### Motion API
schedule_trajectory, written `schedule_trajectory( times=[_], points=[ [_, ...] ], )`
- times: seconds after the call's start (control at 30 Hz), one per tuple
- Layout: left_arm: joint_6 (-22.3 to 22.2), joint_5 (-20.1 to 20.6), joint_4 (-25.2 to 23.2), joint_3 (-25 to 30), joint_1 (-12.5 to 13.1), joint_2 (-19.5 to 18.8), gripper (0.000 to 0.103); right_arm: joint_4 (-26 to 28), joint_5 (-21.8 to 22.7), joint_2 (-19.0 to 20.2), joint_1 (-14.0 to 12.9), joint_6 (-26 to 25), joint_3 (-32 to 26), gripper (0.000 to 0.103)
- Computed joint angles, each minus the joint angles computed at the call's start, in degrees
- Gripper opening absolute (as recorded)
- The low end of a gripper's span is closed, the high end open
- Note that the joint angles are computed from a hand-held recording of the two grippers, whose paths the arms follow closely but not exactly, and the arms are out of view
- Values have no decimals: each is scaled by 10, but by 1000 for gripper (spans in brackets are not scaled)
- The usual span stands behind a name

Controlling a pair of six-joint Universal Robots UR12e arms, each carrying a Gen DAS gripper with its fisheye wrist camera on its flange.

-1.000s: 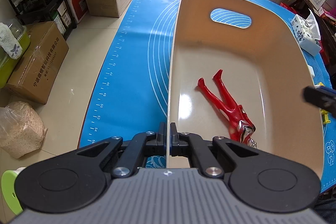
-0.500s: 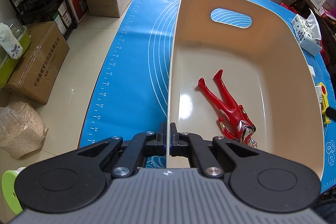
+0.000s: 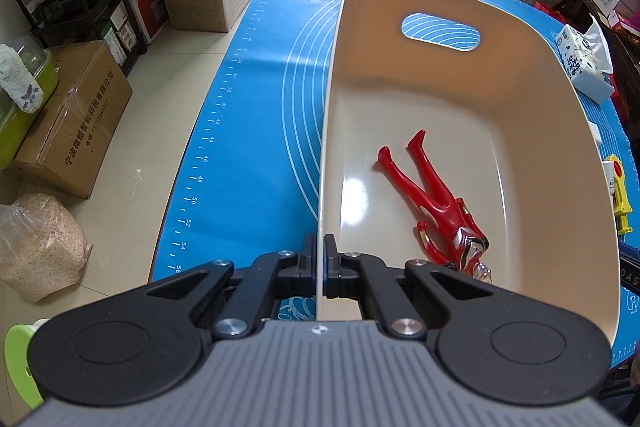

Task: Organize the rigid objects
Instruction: 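Grasp the white charger with the right tool, then move the white charger into the bin and release it with the right tool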

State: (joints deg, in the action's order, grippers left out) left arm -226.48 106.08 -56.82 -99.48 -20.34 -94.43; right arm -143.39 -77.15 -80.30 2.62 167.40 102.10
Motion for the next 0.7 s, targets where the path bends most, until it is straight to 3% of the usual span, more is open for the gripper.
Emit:
schedule_trajectory(
  times=[0.07,0.13,0.7],
  points=[
    [0,0,0,0,0,0,4,1,-1,1,2,-5,0,53],
    [0,0,0,0,0,0,4,-6,-3,1,3,-10,2,50],
    [0,-1,1,0,0,0,4,-66,1,-10,4,10,5,50]
  ],
)
